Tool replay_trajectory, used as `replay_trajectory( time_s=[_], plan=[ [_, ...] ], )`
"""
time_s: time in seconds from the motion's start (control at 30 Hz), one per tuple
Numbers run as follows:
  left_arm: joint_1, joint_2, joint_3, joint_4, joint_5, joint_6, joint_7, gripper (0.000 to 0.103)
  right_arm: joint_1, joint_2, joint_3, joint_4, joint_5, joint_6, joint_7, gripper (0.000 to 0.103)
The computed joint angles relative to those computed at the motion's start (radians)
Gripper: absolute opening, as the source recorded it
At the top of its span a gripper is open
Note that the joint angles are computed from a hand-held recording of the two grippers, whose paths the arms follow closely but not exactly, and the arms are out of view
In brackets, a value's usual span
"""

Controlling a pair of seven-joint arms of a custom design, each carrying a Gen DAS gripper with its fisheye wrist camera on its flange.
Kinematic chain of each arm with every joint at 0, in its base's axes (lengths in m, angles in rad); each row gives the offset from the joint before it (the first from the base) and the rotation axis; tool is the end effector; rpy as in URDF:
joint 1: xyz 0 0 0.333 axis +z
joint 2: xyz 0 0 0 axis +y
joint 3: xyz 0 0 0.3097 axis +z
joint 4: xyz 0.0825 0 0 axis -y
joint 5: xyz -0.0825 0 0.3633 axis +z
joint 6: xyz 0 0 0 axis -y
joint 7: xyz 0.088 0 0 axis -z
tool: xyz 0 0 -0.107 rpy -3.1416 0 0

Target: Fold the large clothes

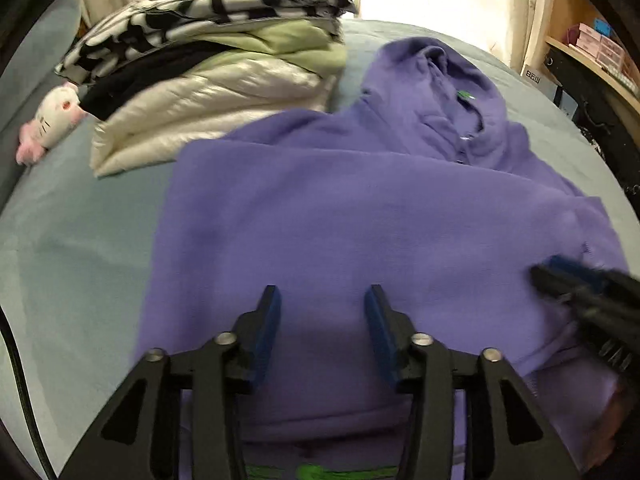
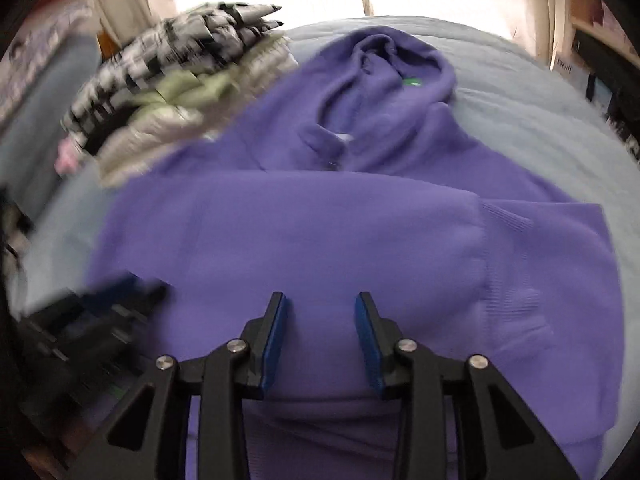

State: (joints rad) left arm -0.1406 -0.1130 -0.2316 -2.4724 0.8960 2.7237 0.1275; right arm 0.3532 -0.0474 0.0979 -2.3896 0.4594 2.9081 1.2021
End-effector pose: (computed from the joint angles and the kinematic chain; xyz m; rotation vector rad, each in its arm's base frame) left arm 0.4293 -0.1989 0.3699 -2.1062 1.5552 -0.5136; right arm 0.4733 0.1996 0.4045 -2.1444 1.4158 -0.2777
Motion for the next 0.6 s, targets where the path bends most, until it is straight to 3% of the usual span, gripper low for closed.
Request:
replay_trajectory(
  time_s=[0.07, 0.1, 0.13, 0.17, 0.23, 0.43, 0.6],
  plan=[
    [0.014, -0.038, 0.018, -0.035, -0.024, -0.006, 0.026, 0.049, -0.056, -0.017, 0.014, -0.039, -0.118, 0.055, 0.053, 0.033],
    [0.023, -0.052, 0.022, -0.049, -0.031, -0.020, 0.039, 0.041, -0.074, -0.026, 0.000, -0.053, -0.116, 0.071, 0.033, 0.032],
    [0.032, -0.063, 0.040, -0.070, -0.051, 0.013, 0.075, 0.038, -0.057, -0.034, -0.034, -0.048, -0.044, 0.048, -0.031, 0.025],
    [0.039, -0.075, 0.054, -0.094, -0.078, 0.061, 0.110, 0.038, -0.015, -0.043, -0.091, -0.034, 0.097, 0.001, -0.154, 0.024],
    [0.056, -0.094, 0.040, -0.109, -0.091, 0.069, 0.118, 0.038, -0.031, -0.057, -0.108, -0.019, 0.212, -0.064, -0.233, 0.025],
    [0.041, -0.119, 0.003, -0.105, -0.169, 0.023, 0.170, 0.040, -0.079, -0.103, -0.061, -0.041, 0.119, -0.103, -0.062, 0.032],
    [0.025, -0.194, -0.039, -0.121, -0.176, -0.026, 0.177, 0.048, -0.077, -0.169, -0.047, -0.093, 0.061, -0.114, -0.016, 0.033]
  ],
)
